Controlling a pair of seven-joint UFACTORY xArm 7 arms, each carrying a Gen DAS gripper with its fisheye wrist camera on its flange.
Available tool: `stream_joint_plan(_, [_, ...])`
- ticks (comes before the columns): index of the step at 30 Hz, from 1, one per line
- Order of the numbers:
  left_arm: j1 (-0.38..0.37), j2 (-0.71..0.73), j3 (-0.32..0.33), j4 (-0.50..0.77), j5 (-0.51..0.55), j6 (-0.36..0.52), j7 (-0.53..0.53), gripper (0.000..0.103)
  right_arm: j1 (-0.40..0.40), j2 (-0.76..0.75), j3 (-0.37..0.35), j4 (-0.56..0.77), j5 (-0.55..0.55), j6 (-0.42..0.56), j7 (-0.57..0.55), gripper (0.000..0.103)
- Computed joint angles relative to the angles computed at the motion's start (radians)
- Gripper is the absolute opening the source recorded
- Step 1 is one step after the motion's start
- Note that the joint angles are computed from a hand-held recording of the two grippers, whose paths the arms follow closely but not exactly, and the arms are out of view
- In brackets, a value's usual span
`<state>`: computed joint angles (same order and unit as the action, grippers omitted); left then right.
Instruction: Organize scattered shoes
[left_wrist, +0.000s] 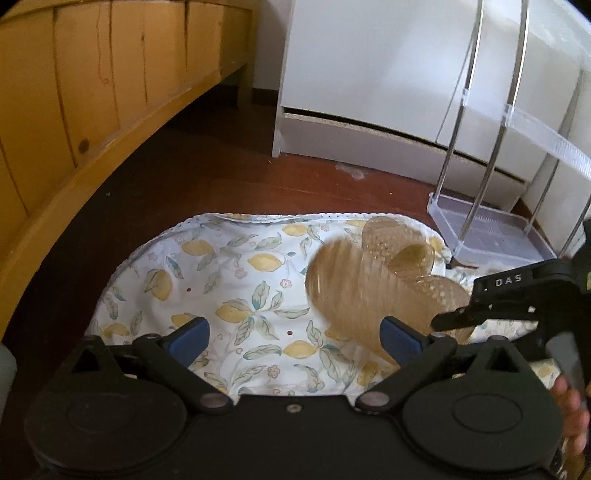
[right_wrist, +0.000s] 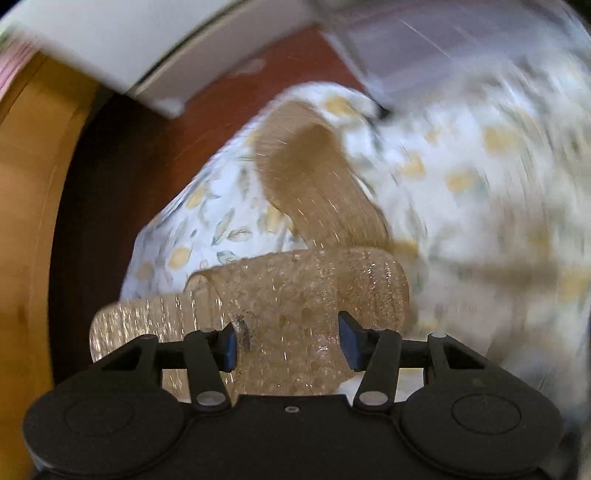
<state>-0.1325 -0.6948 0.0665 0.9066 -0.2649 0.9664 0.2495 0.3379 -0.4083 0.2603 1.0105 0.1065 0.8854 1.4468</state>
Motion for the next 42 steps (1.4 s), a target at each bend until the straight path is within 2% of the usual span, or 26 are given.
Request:
stream_joint_plan(3, [0.003,-0.001,-0.004,-0.009,0.006,-0.01,0.0,0.1,-0.03,-0.006,0.061,-0.007,0.009,-0.004,0.257,0.057])
stream_joint_plan(9, [0.007,0.02,0.002,-0.017,0.011,-0.012,0.009,0.1,-0.03,0.024,0.118,0.017,-0.034,0.017,0.588,0.057])
stream_joint_plan(13, [0.023,0.031,0.0,-0.019,0.017,-0.016,-0.006,0.1,-0.021,0.079,0.151,0.034,-0.058,-0.01,0.845,0.062])
stream_joint_plan(15, [0.028,0.036,-0.001,-0.019,0.021,-0.013,-0.012,0.1,-0.012,0.122,0.168,0.05,-0.093,-0.035,0.943,0.063])
stream_joint_plan(19, [0.034,0.055,-0.004,-0.02,0.035,-0.026,-0.004,0.1,0.012,0.164,0.166,0.061,-0.186,-0.062,1.048,0.07])
stream_joint_plan(25, [0.027,0.071,-0.006,-0.019,0.032,-0.041,0.015,0.1,0.079,0.16,0.091,0.025,-0.199,-0.117,0.929,0.073])
stream_joint_plan(27, [0.021,0.069,-0.007,-0.019,0.024,-0.036,0.016,0.1,0.098,0.147,0.061,0.012,-0.16,-0.14,0.824,0.072])
stream_joint_plan(32, [0.007,0.055,-0.015,-0.023,0.012,-0.038,0.017,0.102,0.141,0.044,-0.005,-0.075,-0.044,-0.224,0.469,0.076])
stream_joint_plan(35, [-0.011,0.047,-0.016,-0.028,-0.003,-0.048,0.027,0.102,0.136,-0.026,-0.016,-0.101,-0.023,-0.177,0.318,0.076])
stream_joint_plan(37, [-0.022,0.05,-0.026,-0.033,-0.011,-0.067,0.025,0.102,0.116,-0.077,-0.014,-0.134,-0.023,-0.169,0.257,0.076])
stream_joint_plan(42, [-0.054,0.078,-0.066,-0.045,-0.016,-0.137,0.007,0.102,0.055,-0.149,-0.025,-0.157,-0.102,-0.067,-0.007,0.076])
